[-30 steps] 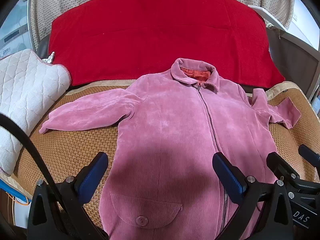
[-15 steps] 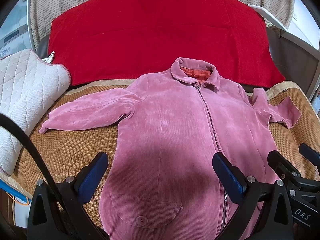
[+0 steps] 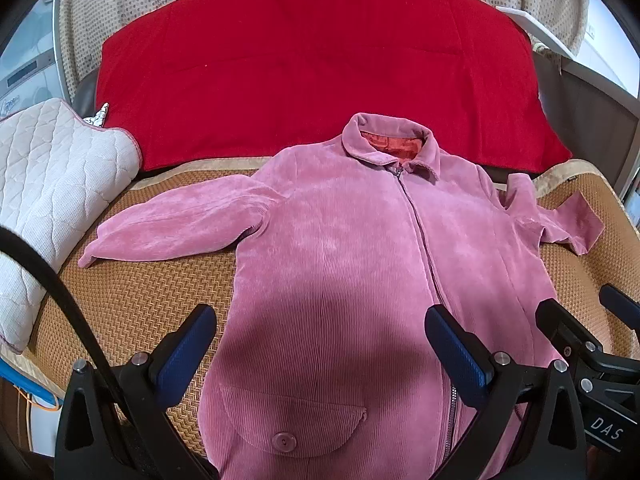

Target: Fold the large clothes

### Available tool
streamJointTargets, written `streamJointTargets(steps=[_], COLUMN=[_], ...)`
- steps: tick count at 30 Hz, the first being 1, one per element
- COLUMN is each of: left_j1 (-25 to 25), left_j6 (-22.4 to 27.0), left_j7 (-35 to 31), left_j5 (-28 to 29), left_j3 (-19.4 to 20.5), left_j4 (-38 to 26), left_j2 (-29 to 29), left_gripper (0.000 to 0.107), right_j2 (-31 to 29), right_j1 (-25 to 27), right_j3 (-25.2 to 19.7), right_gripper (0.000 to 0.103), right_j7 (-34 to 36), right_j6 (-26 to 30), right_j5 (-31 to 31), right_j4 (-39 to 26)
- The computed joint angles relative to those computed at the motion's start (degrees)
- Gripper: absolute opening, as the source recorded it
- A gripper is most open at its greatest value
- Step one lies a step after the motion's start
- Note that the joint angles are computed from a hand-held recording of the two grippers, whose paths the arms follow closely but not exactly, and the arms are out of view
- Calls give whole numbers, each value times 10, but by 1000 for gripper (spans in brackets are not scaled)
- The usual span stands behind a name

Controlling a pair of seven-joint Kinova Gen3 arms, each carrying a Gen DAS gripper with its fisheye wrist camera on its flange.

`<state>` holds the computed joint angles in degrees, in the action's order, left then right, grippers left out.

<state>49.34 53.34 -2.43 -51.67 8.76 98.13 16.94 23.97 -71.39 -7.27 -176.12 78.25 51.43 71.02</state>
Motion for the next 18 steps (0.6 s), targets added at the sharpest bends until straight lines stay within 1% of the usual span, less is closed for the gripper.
streamJointTargets(steps=[18], left_j1=[3], left_j6=[5], left_j7=[-5], left_j5=[5], left_j3=[-2], left_j4=[-6], left_j2=[5], left_gripper=[103], right_j2=[0], right_j1=[3], right_j3=[0], right_gripper=[103], right_j7=[1], right_j6=[-2], right_j5=[-3], right_j4=[1])
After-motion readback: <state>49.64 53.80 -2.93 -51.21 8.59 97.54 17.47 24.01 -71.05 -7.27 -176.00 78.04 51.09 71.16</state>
